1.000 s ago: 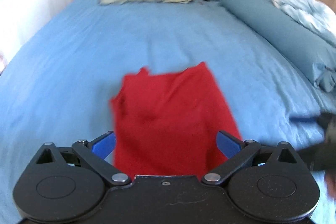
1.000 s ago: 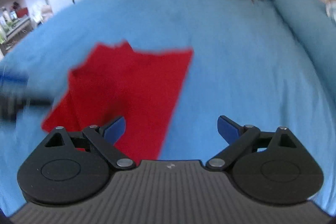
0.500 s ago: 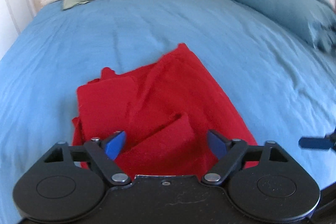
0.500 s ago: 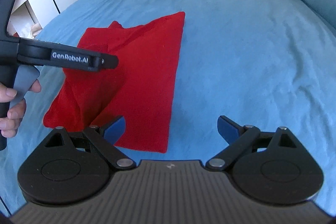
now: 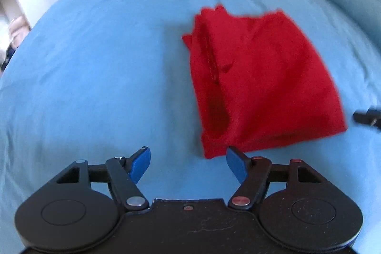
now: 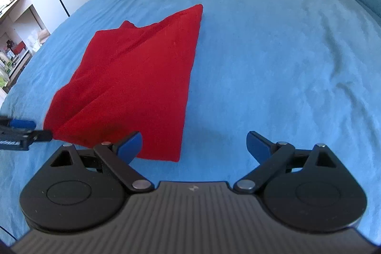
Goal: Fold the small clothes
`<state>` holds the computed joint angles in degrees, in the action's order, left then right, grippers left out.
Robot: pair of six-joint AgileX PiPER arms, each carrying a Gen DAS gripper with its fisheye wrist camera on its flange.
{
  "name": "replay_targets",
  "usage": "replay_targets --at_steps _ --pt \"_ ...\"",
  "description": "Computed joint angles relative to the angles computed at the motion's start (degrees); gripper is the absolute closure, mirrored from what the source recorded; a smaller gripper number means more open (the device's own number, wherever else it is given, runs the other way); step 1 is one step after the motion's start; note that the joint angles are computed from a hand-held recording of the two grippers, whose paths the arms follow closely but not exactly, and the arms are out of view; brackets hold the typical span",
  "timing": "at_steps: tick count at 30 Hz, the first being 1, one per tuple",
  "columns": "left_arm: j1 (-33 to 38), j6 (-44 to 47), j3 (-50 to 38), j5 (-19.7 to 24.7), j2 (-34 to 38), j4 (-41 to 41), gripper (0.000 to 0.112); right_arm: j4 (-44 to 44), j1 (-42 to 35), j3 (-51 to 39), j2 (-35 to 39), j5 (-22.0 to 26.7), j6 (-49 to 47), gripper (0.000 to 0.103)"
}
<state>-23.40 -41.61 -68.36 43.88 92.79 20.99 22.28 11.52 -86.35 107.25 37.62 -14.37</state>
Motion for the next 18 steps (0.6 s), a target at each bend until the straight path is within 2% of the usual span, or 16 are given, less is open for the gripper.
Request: replay_targets --at_steps 3,7,10,12,16,18 --pt "-1.15 -5.21 -2.19 -2.19 0.74 2.67 0.026 -0.47 1.06 -0.83 0.85 -0.72 0.41 0.0" --pt "-1.06 -6.55 -8.67 -4.08 7.67 4.43 0.027 -4.76 3.04 -4.26 3.85 -0.38 3.96 0.0" --pt "-0.11 -6.49 -11.24 -3.84 12.06 5.96 0.027 -14.67 4.38 -6.56 7.18 2.0 7.09 0.0" --pt "0.77 -6.3 -9.81 -4.04 13.37 6.98 0.025 -12.89 3.11 -3.31 6.29 -0.8 4.47 0.0" --pt "3.16 -7.06 -1.33 -10.6 10.51 7.32 0.024 -9.54 1.9 -3.32 6.41 -0.35 -1.95 0.0" --pt "3.24 -5.28 -2.13 -8.85 9.71 5.65 0.025 -8.09 1.12 -4.39 6.66 1.47 -3.05 0.0"
